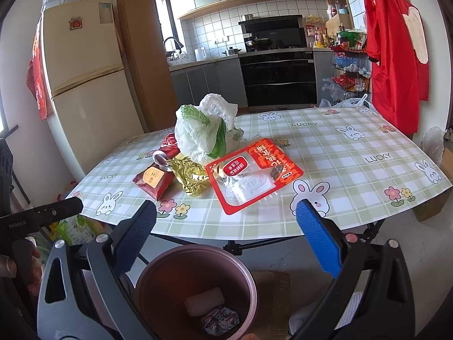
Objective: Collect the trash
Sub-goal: 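Grasp the white plastic bag with the left gripper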
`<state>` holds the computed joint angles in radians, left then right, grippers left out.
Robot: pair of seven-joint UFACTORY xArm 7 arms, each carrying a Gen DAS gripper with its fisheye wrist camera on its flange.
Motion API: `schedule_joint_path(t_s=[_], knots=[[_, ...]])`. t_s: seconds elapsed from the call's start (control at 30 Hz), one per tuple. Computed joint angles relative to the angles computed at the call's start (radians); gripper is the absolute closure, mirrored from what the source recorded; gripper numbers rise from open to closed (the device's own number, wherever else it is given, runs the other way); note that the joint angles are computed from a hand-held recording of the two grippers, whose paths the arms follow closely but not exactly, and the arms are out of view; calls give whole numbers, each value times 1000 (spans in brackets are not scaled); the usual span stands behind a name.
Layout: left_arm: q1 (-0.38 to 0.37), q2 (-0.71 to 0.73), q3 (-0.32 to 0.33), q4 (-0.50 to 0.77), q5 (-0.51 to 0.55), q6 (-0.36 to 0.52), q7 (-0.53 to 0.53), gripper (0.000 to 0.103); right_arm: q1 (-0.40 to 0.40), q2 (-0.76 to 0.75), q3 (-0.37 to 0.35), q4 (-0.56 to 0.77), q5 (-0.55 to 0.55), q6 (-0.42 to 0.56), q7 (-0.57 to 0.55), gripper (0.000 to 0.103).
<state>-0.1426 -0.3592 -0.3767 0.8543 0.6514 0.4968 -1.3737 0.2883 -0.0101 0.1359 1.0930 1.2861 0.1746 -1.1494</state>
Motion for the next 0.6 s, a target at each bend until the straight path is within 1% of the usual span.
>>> schedule_joint_path(t_s=[0.1, 0.23, 0.33, 0.47, 0.6], knots=[[2, 4, 10, -2, -5, 10, 10, 7, -2, 13, 1, 7, -46, -9, 25, 6], [14, 26, 18, 18, 10, 30, 9, 7, -18, 49, 2, 37, -149, -6, 88, 6], [16, 60, 34, 45, 22, 34, 16, 6, -45, 90, 9, 82, -174, -8, 122, 6], [10, 143, 60, 124, 61, 29, 30, 6, -87, 150, 34, 148, -215, -13, 155, 6], [-22, 269, 104, 253, 109, 11, 59, 6, -134, 210, 67, 210, -248, -11, 176, 6]])
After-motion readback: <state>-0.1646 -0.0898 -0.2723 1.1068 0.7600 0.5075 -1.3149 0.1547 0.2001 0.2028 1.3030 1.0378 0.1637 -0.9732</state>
